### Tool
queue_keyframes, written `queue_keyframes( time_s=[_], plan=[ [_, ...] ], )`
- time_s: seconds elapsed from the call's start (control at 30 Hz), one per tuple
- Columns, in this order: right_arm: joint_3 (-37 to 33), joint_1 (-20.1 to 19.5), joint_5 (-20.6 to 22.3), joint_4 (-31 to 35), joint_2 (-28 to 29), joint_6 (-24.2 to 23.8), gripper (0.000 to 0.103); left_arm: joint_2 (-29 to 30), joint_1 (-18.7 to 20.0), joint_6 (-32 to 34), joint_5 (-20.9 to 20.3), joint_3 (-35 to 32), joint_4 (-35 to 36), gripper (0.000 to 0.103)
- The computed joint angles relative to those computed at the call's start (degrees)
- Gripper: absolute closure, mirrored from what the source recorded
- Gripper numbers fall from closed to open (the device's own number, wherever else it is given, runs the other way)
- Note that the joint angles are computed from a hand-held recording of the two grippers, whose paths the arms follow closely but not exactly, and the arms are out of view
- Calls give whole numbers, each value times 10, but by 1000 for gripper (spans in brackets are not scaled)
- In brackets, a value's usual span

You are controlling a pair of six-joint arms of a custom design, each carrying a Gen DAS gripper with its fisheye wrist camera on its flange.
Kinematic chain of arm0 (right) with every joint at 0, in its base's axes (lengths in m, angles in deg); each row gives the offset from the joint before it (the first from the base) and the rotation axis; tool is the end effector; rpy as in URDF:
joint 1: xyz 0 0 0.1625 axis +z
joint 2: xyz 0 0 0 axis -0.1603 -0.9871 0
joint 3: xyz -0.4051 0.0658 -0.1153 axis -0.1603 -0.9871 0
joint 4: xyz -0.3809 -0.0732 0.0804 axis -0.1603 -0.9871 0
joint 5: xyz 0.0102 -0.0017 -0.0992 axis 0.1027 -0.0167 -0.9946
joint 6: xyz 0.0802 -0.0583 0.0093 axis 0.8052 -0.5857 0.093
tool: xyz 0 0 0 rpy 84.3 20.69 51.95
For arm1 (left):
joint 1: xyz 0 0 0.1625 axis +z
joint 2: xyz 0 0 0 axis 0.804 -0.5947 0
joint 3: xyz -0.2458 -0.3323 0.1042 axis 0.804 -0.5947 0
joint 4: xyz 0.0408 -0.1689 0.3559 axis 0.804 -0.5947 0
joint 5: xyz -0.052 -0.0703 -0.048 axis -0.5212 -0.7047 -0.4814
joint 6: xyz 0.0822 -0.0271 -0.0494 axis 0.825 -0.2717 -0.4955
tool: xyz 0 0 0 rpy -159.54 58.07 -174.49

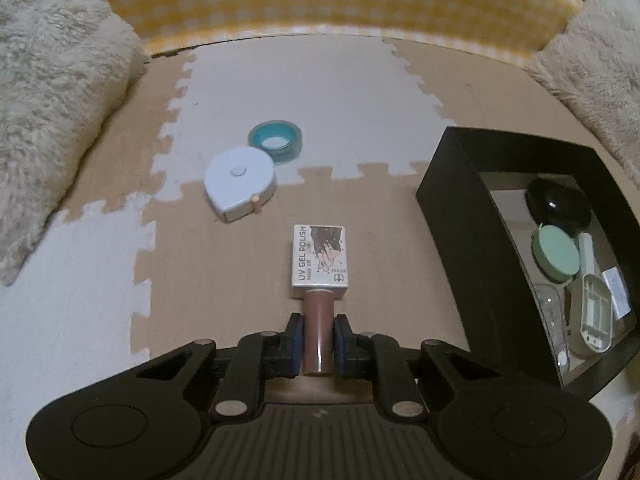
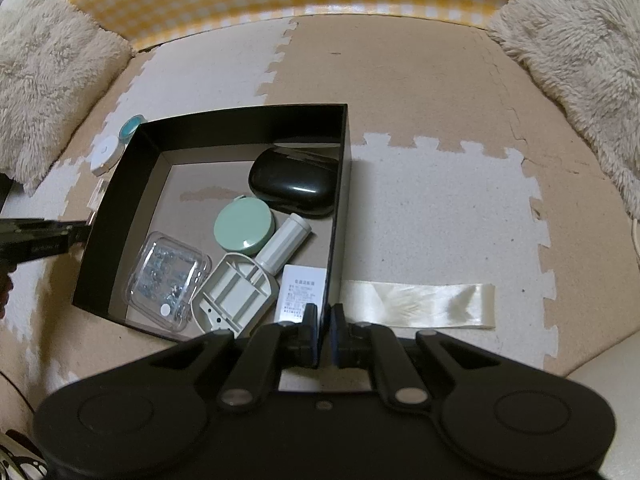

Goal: Organize rigid objects
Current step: 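Carry the gel polish box with the left tool into the black tray and release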

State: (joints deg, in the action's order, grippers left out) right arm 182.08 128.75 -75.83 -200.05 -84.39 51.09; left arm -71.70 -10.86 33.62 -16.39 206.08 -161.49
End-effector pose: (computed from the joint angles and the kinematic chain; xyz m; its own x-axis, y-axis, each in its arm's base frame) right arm 0.1944 -0.2256 0.1344 -0.7681 0.1801 0.6145 -0.1509 0.8817 -0.4471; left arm -0.0912 -0.3508 0.1789 -0.6568 0.4245 -0.6232 0.6089 0.7861 -0.1064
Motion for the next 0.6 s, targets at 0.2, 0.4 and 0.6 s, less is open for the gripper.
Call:
queue_keyframes(
  time_s=[0.2,0.4,0.6],
  plan=[
    [1,0,1,1,-2,0,96,37,-21,1,53,17,-62,49],
    [2,0,1,2,-2,1,96,93,-10,57,60,23,-179,45],
    [-1,0,0,4,1,0,96,90,3,62,28,17,-187,64]
  ],
)
